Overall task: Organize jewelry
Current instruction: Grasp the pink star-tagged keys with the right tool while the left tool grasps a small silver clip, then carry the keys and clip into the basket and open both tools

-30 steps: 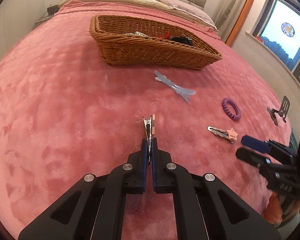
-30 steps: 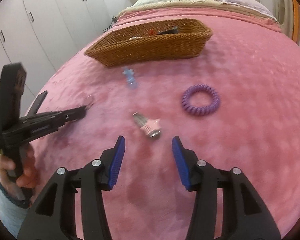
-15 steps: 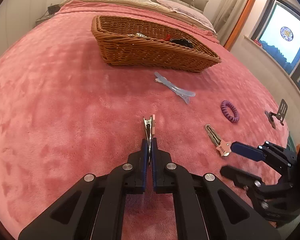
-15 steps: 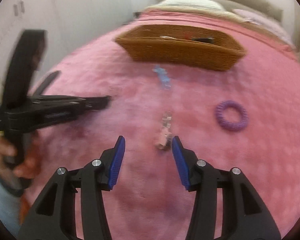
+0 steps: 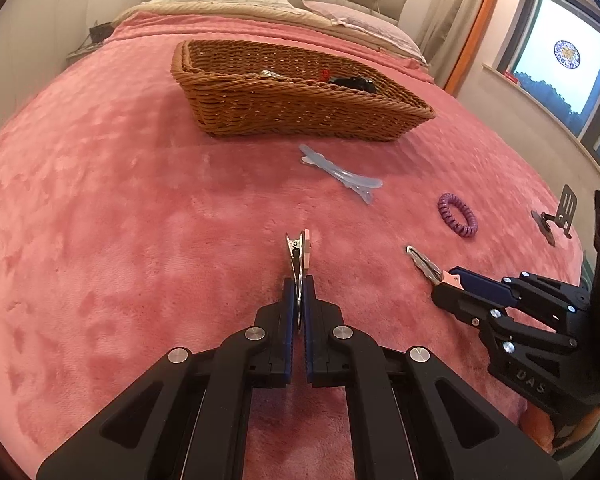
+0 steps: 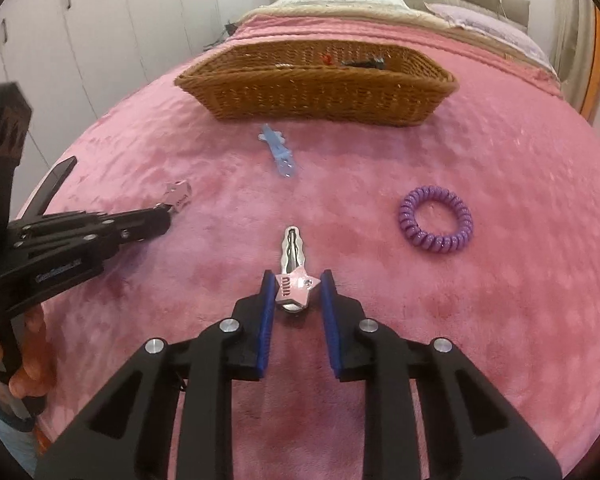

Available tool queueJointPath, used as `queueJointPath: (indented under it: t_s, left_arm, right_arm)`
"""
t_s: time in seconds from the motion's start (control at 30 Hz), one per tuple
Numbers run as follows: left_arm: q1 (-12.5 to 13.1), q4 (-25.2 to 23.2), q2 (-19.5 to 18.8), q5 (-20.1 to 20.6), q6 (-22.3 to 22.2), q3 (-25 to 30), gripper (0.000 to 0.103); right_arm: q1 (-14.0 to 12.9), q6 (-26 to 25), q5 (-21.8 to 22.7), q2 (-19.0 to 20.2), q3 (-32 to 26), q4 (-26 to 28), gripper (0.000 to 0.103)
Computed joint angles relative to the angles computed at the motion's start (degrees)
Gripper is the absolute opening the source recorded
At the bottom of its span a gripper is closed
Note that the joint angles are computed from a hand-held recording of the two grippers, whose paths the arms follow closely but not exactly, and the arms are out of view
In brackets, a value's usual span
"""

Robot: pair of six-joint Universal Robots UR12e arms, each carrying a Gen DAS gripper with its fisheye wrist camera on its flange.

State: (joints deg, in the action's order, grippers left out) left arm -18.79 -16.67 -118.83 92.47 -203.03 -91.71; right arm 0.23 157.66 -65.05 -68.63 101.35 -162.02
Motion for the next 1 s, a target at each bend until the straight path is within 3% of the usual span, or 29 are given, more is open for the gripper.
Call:
queueJointPath:
  t_s: [0.3, 0.57, 0.67, 0.8, 1.0]
  left_arm:
    - [-0.3, 2.8, 0.8, 1.2, 0.4, -0.9, 0.002]
    - [-1.0, 8.6, 2.0, 4.8, 2.3, 0.1, 0.002]
    - [-1.0, 10.1, 1.9, 5.6, 3.9, 2.1, 0.002]
    - [-0.5, 10.5, 0.8, 6.2, 5.9, 5.7, 0.002]
    - [1.4, 8.2, -2.9, 4.4, 5.4, 12.9, 0.002]
  right_arm:
    - [-0.7, -0.8, 2.5, -1.6, 1.4, -2.9, 0.02]
    - [-1.5, 3.4, 5.1, -2.4, 0.3, -9.4, 0.02]
    - [-1.1, 5.8, 4.3, -1.5, -2.4, -12.9, 0.02]
    - [-0.3, 8.1, 3.5, 0.7, -7.1, -13.7, 0.02]
    - [0.8, 12.1, 2.7, 6.1, -17.9, -7.5, 0.02]
